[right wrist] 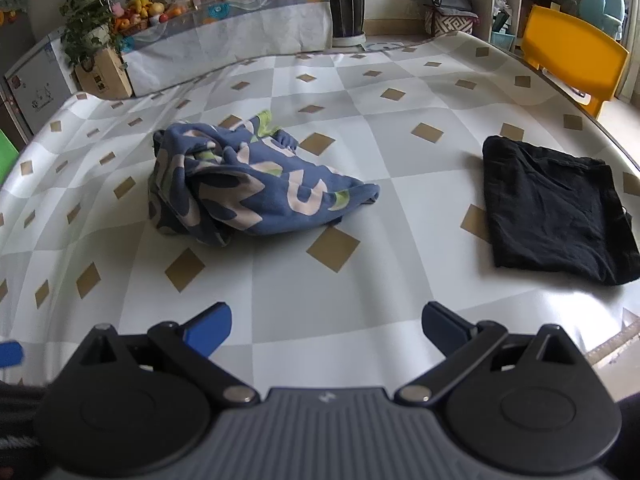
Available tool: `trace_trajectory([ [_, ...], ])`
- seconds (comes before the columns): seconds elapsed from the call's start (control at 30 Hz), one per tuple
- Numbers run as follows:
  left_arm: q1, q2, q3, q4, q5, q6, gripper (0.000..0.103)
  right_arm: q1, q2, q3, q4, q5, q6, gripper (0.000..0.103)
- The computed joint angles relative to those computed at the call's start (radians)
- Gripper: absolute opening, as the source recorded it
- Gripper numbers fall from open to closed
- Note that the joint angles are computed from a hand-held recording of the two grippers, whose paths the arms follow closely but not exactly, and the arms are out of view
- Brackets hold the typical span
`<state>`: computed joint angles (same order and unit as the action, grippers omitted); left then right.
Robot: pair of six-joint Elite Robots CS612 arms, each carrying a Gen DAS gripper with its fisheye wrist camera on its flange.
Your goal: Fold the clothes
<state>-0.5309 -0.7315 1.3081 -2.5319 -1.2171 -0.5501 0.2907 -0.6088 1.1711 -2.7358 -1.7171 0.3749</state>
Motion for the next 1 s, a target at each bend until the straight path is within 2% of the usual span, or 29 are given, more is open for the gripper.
trace_trajectory([
  [0.2,-0.01,-0.009,0.008,-0.026,0.065,0.032,0.102,0.006,-0.001,0.01,-0.031,-0.023,0.0,0.101],
  [0.43,-0.007,-0.005,-0.009,-0.032,0.042,0.063,0.102,0.01,0.004,0.005,-0.02,-0.056,0.026,0.102],
  [0.53,-0.005,-0.002,-0.017,-0.029,0.039,0.06,0.102,-0.002,-0.001,0.012,-0.019,0.011,0.065,0.099],
  [0.87,0.004,-0.009,-0.011,-0.034,0.022,0.023,0.102,0.005,0.009,-0.009,0.009,0.011,0.018,0.099],
  [1.0,0.005,-0.012,-0.007,-0.031,0.023,0.01,0.102,0.004,0.009,-0.009,0.013,0.037,0.004,0.099],
])
